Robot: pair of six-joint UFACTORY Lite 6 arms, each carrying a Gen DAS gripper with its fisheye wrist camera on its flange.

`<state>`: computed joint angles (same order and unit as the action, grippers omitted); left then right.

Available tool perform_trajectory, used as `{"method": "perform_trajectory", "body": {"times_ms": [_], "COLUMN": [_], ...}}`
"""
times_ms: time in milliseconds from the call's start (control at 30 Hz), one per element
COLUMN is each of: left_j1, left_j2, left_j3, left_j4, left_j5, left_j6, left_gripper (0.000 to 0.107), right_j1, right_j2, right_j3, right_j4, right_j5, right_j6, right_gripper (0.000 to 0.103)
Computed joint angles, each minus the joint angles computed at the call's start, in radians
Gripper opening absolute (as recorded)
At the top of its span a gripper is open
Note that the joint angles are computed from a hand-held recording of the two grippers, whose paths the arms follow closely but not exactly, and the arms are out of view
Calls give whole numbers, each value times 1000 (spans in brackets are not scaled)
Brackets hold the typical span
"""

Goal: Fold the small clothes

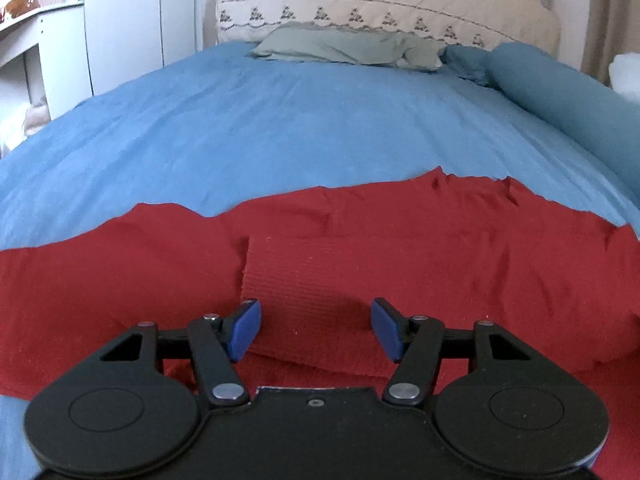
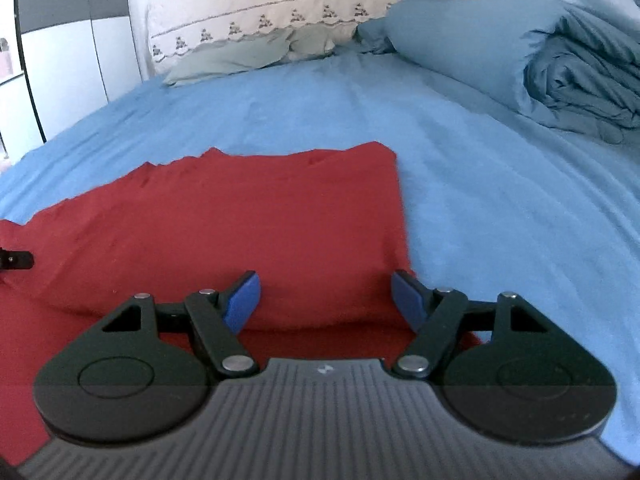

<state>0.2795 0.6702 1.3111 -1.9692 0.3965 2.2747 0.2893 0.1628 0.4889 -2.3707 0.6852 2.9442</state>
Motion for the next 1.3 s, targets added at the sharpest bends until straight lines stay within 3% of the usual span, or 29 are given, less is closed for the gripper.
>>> {"method": "perform_trajectory", "body": {"times_ms": [133,233,300,333,400,500,633,700,833,933,1000,1033,1067,1167,1300], "left_j1": [-4,-25,-21,-11,-6,-8,-9,5,62,146,230,281,335,490,650], "left_j2": [-1,5,12,9,7,-4,-70,-138,-357,-519,-589,-613,-629,-627,-496], "left_j3": [-24,-23,-21,-37,-58,-77,-109,-139,-231,-269,-243,-218,-196,-106,91], "left_j4": [-85,-151,-161,-175,-222,-256,-219,-137,124,394,580,650,679,712,767], "left_j5": [16,3,16,35,63,66,30,17,-2,50,135,187,240,385,487], "left_j6": [84,143,157,182,244,282,212,109,-162,-420,-604,-679,-712,-749,-815], "left_gripper": [71,72,73,73,73,73,73,73,73,74,80,95,103,103,103], "right_j1": [4,-70,-102,-107,-151,-209,-181,-123,19,189,310,375,429,558,683], "right_j2": [-32,146,270,316,399,363,173,23,-274,-430,-457,-458,-441,-366,-186], "right_j3": [32,256,397,439,519,470,282,176,93,98,183,235,287,443,673], "right_j4": [-31,-92,-74,-33,20,-134,-191,-80,339,653,862,945,986,1038,1079], "right_j5": [39,3,-11,1,-56,-95,-56,-63,-131,-57,24,78,117,193,231], "right_j6": [-69,-119,-140,-166,-207,-32,-11,-115,-471,-737,-936,-1012,-1049,-1096,-1131], "right_gripper": [93,93,96,103,103,103,103,103,103,103,103,103,103,103,103]}}
